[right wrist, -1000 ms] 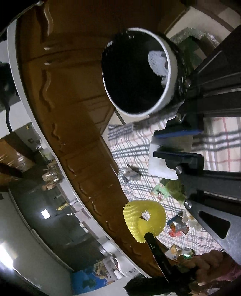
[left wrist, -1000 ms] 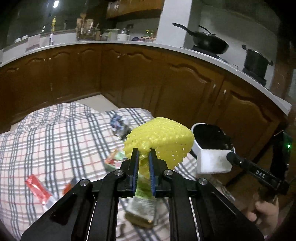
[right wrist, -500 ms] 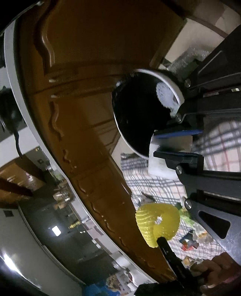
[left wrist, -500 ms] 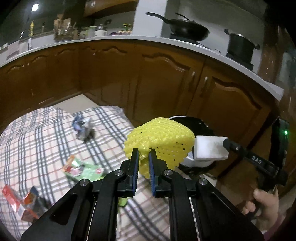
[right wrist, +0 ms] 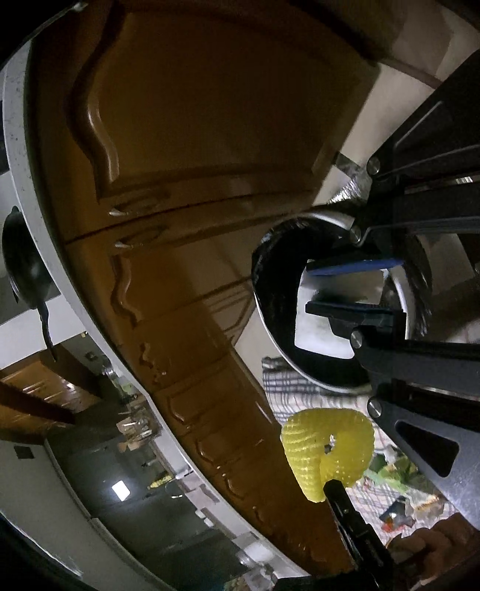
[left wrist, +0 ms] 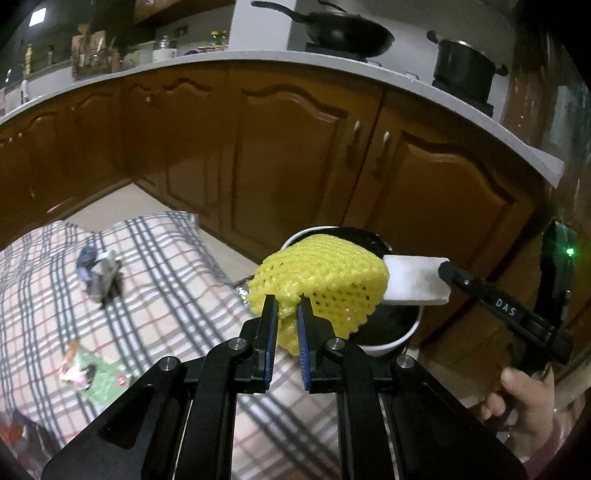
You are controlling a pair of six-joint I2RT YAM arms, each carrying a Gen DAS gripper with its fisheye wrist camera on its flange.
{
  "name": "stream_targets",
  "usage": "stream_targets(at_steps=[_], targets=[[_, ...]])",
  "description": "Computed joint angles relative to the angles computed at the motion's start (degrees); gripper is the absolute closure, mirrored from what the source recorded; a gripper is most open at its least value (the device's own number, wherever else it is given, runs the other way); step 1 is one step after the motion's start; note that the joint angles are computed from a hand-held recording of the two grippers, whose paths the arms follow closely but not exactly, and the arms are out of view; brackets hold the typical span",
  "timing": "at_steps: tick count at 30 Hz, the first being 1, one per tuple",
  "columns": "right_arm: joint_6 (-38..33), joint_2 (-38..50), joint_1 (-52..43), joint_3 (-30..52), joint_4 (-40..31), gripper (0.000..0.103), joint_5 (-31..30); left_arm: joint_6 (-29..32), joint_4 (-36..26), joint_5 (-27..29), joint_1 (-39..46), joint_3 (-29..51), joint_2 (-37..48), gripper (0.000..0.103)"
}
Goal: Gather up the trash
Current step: 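Carry both items to the bin and open both tools to drop them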
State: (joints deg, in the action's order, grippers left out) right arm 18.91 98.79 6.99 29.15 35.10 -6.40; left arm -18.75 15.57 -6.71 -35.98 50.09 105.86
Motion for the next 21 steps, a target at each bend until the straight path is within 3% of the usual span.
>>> stream_targets(at_steps=[21], targets=[[-3.5, 9.0, -2.3, 9.8, -6.0, 0.088, -0.1, 2.2, -12.4, 1.3, -1.7, 24.1, 17.2, 0.092]])
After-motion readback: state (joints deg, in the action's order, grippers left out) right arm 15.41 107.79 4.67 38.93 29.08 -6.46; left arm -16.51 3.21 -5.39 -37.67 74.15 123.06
